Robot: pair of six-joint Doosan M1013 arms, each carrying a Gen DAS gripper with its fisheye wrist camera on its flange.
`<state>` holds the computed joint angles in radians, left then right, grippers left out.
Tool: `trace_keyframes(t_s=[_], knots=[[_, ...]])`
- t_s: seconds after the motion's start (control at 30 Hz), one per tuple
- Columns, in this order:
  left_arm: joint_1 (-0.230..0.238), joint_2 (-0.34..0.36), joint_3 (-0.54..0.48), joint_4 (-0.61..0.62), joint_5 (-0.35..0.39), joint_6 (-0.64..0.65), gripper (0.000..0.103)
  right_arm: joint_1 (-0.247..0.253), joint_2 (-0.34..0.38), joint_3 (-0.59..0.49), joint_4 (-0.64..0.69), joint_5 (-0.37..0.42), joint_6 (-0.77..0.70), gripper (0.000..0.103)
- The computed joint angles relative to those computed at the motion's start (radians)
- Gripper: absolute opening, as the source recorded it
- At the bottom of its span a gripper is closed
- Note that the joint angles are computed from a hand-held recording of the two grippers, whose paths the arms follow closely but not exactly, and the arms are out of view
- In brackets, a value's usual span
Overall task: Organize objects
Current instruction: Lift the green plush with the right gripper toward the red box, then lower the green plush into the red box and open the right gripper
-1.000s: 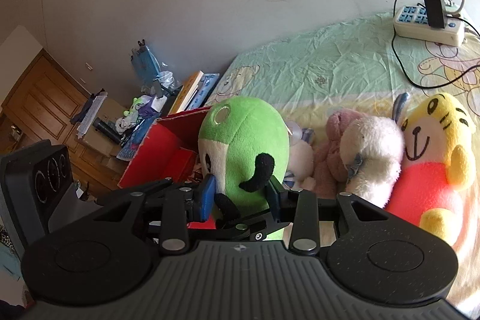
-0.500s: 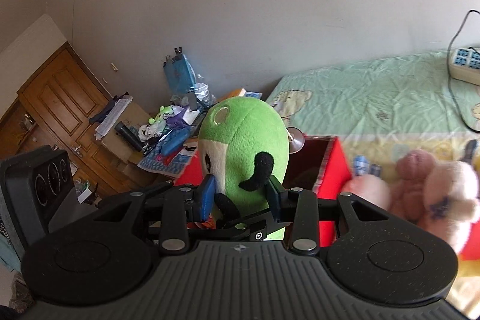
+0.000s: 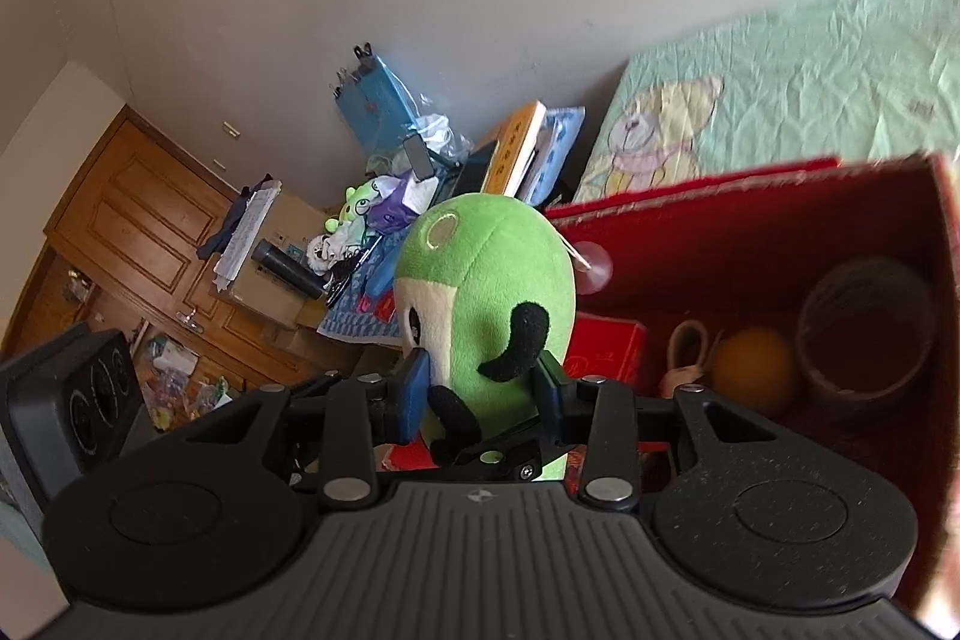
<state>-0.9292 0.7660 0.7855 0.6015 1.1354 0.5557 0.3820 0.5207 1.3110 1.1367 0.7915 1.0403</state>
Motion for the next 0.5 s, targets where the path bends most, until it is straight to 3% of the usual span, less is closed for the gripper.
trace_keyframes(t_s=[0.27, 0.5], knots=[[0.042, 0.023, -0.015, -0.114, 0.087, 0.087, 0.071, 0.015, 0.073, -0.067, -0.017, 0.065, 0.203, 0.040], [0.044, 0.059, -0.075, -0.127, 0.188, 0.139, 0.071, 0.013, 0.101, -0.088, -0.024, 0.107, 0.326, 0.040]])
